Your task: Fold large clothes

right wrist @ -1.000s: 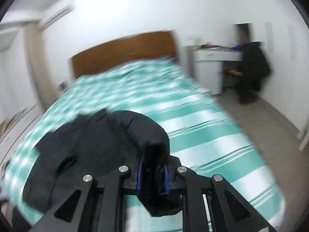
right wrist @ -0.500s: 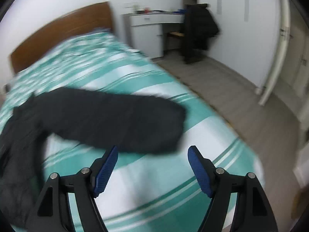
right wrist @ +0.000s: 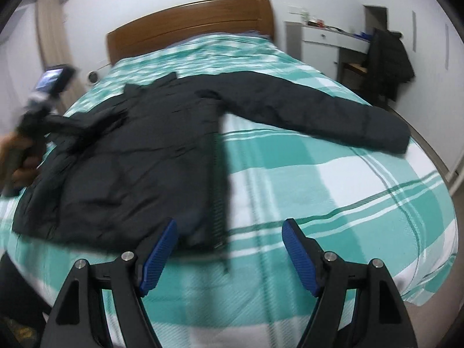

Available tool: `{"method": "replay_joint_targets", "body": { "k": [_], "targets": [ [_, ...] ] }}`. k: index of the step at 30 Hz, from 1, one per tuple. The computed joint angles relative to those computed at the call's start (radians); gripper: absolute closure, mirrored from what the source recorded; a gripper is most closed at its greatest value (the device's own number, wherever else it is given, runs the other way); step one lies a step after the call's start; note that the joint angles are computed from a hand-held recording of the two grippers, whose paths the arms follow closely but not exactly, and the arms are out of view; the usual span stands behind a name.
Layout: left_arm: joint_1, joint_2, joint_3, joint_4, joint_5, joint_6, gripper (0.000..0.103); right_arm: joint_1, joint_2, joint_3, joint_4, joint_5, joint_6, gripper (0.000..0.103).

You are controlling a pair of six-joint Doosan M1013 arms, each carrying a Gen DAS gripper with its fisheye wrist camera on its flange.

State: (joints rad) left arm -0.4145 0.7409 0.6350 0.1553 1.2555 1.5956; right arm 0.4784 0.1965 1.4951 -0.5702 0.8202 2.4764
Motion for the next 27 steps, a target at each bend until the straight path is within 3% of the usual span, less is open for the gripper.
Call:
{"method": "replay_joint_targets", "body": {
  "k": [8, 11, 16, 20, 24, 27],
  "targets": [
    [0.097, -0.257, 0.302, -0.04, -0.273, -0.159, 0.083, 0.045, -0.026, 0.021, -0.092, -0.026, 0.067, 0.026],
    [0.165, -0.334, 0.364, 0.001, -0.319, -0.274, 0.094, 0.05, -0.017, 0.012, -0.096, -0.047, 0.07, 0.026],
    [0.292, -0.403, 0.453, 0.102, -0.314, -0.475, 0.096, 0.059, 0.002, -0.012, -0.075, -0.075, 0.045, 0.026],
    [0.363, -0.388, 0.487, 0.197, -0.261, -0.627, 0.096, 0.068, 0.015, -0.033, -0.036, -0.081, -0.002, 0.026],
    [0.406, -0.356, 0.508, 0.273, -0.171, -0.758, 0.094, 0.078, 0.015, -0.04, -0.036, -0.065, -0.014, 0.026],
    [0.418, -0.367, 0.551, 0.251, -0.156, -0.834, 0.086, 0.075, 0.008, -0.037, -0.042, -0.053, -0.004, 0.026]
  ]
}}
